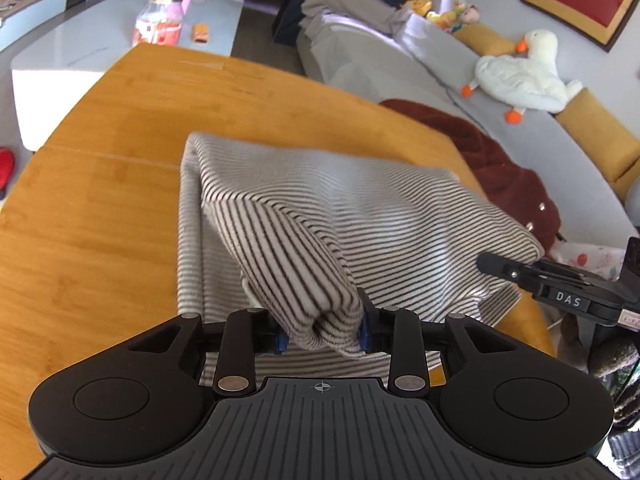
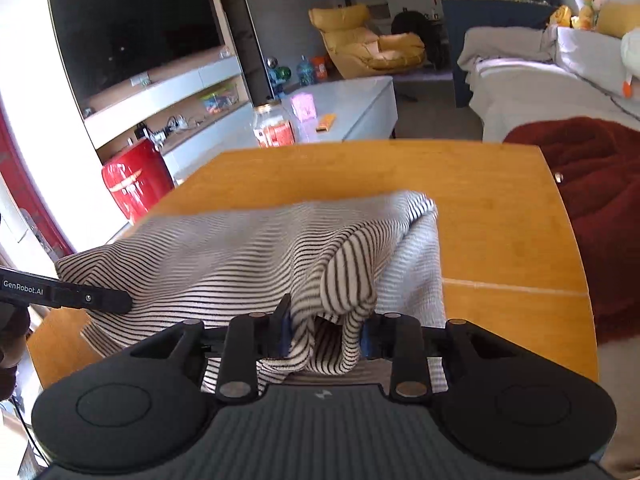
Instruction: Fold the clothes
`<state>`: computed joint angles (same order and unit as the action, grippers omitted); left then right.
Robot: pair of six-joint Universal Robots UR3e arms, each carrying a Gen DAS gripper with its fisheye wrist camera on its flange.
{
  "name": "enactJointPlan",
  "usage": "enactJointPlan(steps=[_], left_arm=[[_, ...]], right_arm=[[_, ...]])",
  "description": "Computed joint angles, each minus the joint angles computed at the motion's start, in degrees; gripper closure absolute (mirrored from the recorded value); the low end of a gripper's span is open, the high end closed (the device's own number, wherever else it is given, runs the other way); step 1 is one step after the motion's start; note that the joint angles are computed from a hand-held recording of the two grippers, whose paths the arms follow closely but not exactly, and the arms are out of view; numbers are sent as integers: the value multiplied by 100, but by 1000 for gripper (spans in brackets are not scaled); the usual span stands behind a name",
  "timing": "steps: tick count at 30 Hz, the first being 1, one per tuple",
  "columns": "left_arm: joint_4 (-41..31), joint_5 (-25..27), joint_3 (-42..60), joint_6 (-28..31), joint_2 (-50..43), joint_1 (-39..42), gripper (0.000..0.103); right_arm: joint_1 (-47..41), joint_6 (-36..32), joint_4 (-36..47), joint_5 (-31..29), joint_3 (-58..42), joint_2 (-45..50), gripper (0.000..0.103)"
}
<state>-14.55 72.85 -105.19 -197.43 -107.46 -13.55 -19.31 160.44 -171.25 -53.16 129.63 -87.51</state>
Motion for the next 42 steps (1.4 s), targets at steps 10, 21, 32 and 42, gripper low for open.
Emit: enactJointPlan(steps=[10,21,32,42], left_arm=[[289,48,-320,-85,777,127,26],[909,750,-171,-150,1069,-421,12],[387,173,909,-247,-838,-299,16],[-675,807,2825,208,-1860,83,14]], right_arm=[[-334,908,-1027,19,-311,118,0],[1034,538,-1856,-2312,-1225,1911,0],[1862,628,-1305,-3643,-1365,1548,0],[2355,564,-955,-3432,-1394,1154,0]])
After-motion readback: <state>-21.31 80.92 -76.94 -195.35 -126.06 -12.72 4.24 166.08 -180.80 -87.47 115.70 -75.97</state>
